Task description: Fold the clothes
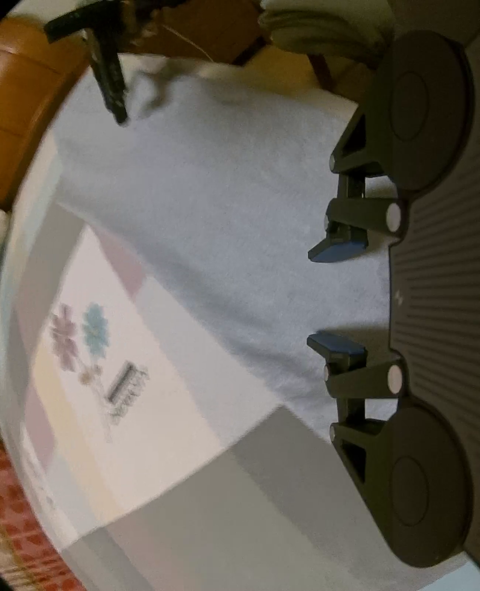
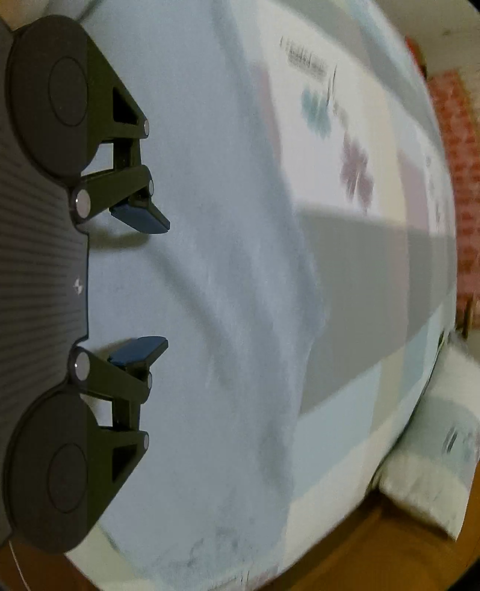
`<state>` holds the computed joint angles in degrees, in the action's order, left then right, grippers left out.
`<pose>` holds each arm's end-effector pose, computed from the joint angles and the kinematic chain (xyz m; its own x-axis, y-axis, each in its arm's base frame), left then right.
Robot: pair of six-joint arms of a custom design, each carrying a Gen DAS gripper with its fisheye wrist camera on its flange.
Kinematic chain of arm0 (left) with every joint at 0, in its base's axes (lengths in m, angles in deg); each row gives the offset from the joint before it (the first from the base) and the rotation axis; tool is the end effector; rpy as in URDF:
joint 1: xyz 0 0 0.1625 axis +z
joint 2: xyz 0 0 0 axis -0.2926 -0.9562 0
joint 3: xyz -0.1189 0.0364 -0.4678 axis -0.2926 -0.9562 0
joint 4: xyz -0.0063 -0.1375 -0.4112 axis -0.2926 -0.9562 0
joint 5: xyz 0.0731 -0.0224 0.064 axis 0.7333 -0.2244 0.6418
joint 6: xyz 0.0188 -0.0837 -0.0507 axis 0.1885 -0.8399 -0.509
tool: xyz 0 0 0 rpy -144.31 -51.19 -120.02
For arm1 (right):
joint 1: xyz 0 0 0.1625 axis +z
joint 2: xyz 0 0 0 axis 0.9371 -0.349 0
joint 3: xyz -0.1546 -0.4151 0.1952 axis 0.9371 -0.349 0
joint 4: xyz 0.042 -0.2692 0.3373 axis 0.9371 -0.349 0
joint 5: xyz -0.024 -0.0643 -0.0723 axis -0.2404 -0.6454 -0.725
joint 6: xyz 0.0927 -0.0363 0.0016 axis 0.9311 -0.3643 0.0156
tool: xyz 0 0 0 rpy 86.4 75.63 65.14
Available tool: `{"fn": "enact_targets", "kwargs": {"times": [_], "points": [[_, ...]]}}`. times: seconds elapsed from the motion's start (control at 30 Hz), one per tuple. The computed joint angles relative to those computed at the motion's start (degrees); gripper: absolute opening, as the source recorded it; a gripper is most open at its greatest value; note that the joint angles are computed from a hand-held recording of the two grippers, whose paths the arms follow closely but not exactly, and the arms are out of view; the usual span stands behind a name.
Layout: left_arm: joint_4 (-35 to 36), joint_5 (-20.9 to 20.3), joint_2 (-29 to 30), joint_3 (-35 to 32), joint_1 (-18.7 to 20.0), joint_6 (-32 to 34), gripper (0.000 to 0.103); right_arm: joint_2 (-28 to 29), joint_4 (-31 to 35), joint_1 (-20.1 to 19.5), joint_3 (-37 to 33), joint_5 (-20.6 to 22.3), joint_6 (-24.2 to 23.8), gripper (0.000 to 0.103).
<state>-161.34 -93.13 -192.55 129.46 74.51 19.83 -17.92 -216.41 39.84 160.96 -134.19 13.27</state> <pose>0.0391 -0.3021 0.3055 -0.7159 0.3314 -0.6146 0.4960 0.8609 -0.1135 0.2268 -0.4463 0.0521 -0.6549 -0.2276 0.7206 -0.5370 0.8111 -0.2319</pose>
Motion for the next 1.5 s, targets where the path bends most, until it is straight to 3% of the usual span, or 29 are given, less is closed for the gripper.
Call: {"fn": "enact_targets", "kwargs": {"times": [0.1,0.27,0.37,0.43,0.5,0.57,0.67,0.83,0.9,0.97,1.1,1.23,1.3,1.4,1.5], "points": [[2.85,1.97,-2.83,1.0,-2.0,-2.85,0.044,-3.41,0.5,-3.62,4.17,2.84,-0.19,0.068],[11.51,4.83,-4.37,-0.02,-6.07,-10.86,0.044,-5.29,10.04,-1.02,2.55,-2.31,0.81,0.068],[12.03,5.2,-6.47,0.72,-8.25,-10.47,0.044,-3.27,7.06,0.18,0.03,-0.69,-1.52,0.069],[14.44,4.96,-8.04,0.67,-7.56,-12.59,0.044,-1.12,7.13,0.48,-1.89,-1.63,-2.89,0.069],[15.26,4.43,-9.54,0.74,-5.87,-14.06,0.044,-0.84,11.53,-0.22,-2.35,-1.83,-0.04,0.072],[14.61,3.84,-11.26,1.09,-4.95,-13.96,0.045,-0.5,11.12,-0.81,-1.42,-2.1,2.53,0.088],[14.64,3.45,-13.13,1.5,-4.69,-14.03,0.045,-0.45,13.1,-0.49,-1.66,-3.61,6.75,0.092],[15.58,4.02,-13.46,1.58,-6.02,-19.6,0.048,-2.12,23.33,-0.2,-4.35,-4.14,6.7,0.094],[18.87,5.35,-12.82,0.91,-7.85,-23.51,0.047,-2.65,24.94,0.26,-5.75,-4.93,2.71,0.094],[25.33,8.43,-12.29,0.33,-12.51,-29.89,0.047,-2.49,20.07,0.25,-6.86,-4.79,-7.22,0.094],[26.98,10.96,-4.07,-0.59,-17.04,-41.85,0.047,-1.95,11.37,-4.29,-10.62,-0.76,-22.54,0.094],[21.87,12.11,10.29,-2.01,-17.99,-54.73,0.047,-2.77,12.91,-11.29,-14.77,6.34,-25.61,0.094],[18.51,12.51,16.95,-2.78,-18.12,-59.22,0.047,-5.03,18.43,-14.61,-16.02,13.32,-25.17,0.1],[16.06,12.94,27.08,-5.55,-18.19,-63.24,0.047,-9.44,27.49,-16.84,-16.54,19.61,-26.59,0.098],[13.21,14.02,33.61,-7.43,-20.16,-62.43,0.048,-15.44,32.18,-18.57,-14.19,24.06,-28.65,0.097]]}}
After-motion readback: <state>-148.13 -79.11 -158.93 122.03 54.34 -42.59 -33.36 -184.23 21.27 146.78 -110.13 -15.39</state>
